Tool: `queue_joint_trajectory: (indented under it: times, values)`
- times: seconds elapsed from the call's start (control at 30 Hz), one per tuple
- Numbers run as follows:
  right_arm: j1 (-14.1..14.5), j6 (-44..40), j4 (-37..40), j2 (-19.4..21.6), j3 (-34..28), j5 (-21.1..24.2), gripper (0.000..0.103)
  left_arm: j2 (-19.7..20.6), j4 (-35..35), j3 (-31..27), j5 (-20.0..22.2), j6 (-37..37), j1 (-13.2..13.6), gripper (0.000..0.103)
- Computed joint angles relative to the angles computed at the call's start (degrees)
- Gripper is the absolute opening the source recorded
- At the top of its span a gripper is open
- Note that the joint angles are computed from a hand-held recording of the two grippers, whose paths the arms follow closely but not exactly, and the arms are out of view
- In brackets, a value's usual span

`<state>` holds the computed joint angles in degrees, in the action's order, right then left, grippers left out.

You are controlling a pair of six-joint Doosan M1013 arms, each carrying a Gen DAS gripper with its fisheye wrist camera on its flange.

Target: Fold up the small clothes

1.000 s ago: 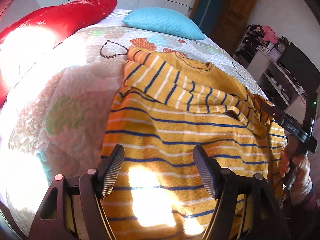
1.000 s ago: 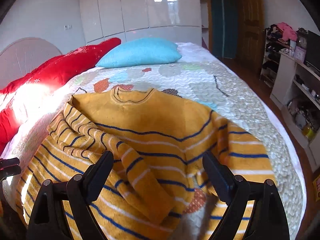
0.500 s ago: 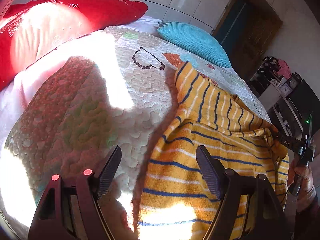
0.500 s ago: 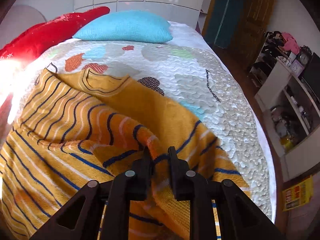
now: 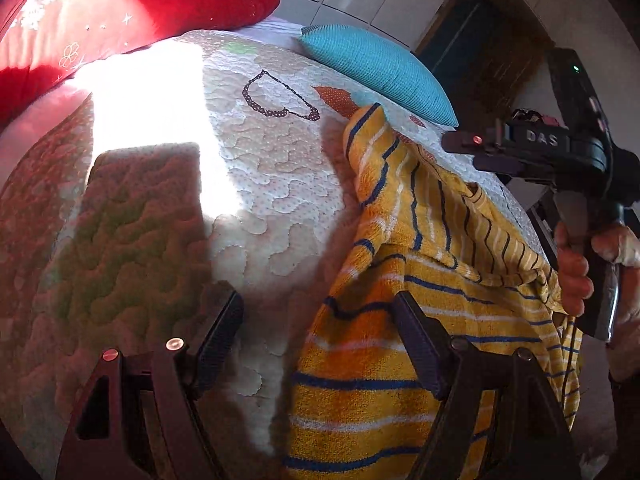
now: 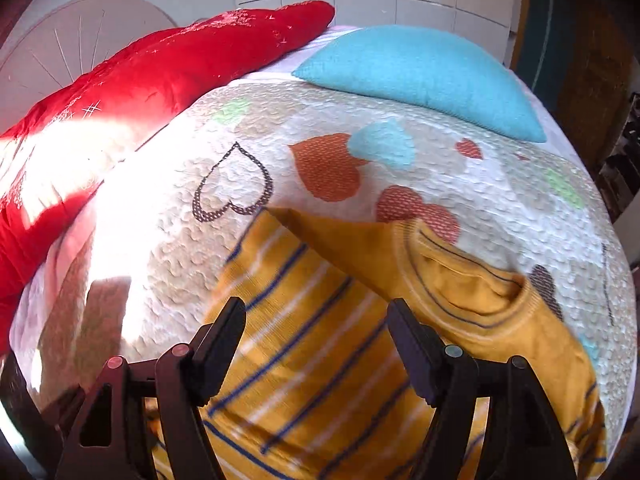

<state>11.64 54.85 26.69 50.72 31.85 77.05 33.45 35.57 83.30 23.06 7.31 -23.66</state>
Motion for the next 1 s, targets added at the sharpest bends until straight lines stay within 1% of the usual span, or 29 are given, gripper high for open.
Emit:
queue_joint_trajectory:
  times: [0.03,0.07,0.13,0.17,0.2,0.23,0.3,0.37,0.5,0.6,0.63,0.7,0.73,0.77,0.83,0.9,1.0]
  values:
    - [1.1,1.8,-0.8,2.2,-3.7,2.4,0.078,-0.2,0.4,0.5,-1.2,-1.1,0.2,0.076]
    - [2.3,3.3,-3.1,4.0,-6.9,4.0,0.079,-0.4,0.5,1.0,-2.3,-2.0,0.4,0.076]
    - [4.7,5.4,-10.4,6.3,-10.1,4.7,0.079,-0.7,0.4,1.9,-4.4,-3.2,0.7,0.076]
    - [5.4,5.6,-13.1,7.5,-11.8,5.9,0.072,-0.8,0.4,2.2,-5.2,-3.7,0.8,0.076]
    - [6.0,5.6,-15.1,7.8,-11.8,6.0,0.057,-0.9,0.3,2.4,-5.8,-3.9,0.9,0.076]
    - [6.2,5.6,-15.4,7.3,-10.5,5.0,0.033,-0.9,0.1,2.6,-6.2,-3.9,1.0,0.076]
    - [6.0,6.1,-13.9,6.1,-8.5,3.1,0.011,-1.1,-1.0,2.8,-6.7,-3.2,1.1,0.076]
    - [5.9,6.4,-12.0,5.8,-8.6,3.0,0.008,-1.2,-1.9,3.0,-7.0,-2.5,1.2,0.076]
    - [6.9,7.1,-10.5,6.5,-10.7,4.3,0.008,-1.4,-2.7,3.4,-7.4,-1.9,1.1,0.076]
    - [8.1,8.1,-10.1,6.4,-10.1,2.9,0.008,-1.6,-2.0,3.7,-7.7,-2.8,1.0,0.076]
    - [8.6,9.9,-11.0,7.7,-12.3,4.1,0.013,-1.6,-1.8,3.7,-7.7,-2.9,1.0,0.076]
    - [8.4,14.3,-10.7,11.3,-19.0,9.6,0.021,-1.6,-1.5,3.7,-7.6,-3.1,0.9,0.077]
    - [8.0,15.6,-9.3,11.5,-19.6,10.0,0.030,-1.5,-1.5,3.6,-7.6,-2.9,0.9,0.077]
    - [7.4,16.4,-7.7,10.6,-18.1,8.5,0.043,-1.5,-1.4,3.6,-7.4,-3.0,0.9,0.077]
    - [5.8,16.0,-3.8,7.7,-13.6,5.9,0.059,-1.5,-1.3,3.6,-7.1,-2.8,0.9,0.077]
    - [4.2,13.2,-2.8,5.1,-10.1,3.6,0.060,-1.5,-1.2,3.5,-6.7,-2.7,0.8,0.077]
    - [2.0,9.4,-6.2,2.1,-6.1,0.9,0.064,-1.4,-2.3,3.1,-5.9,-1.1,0.7,0.078]
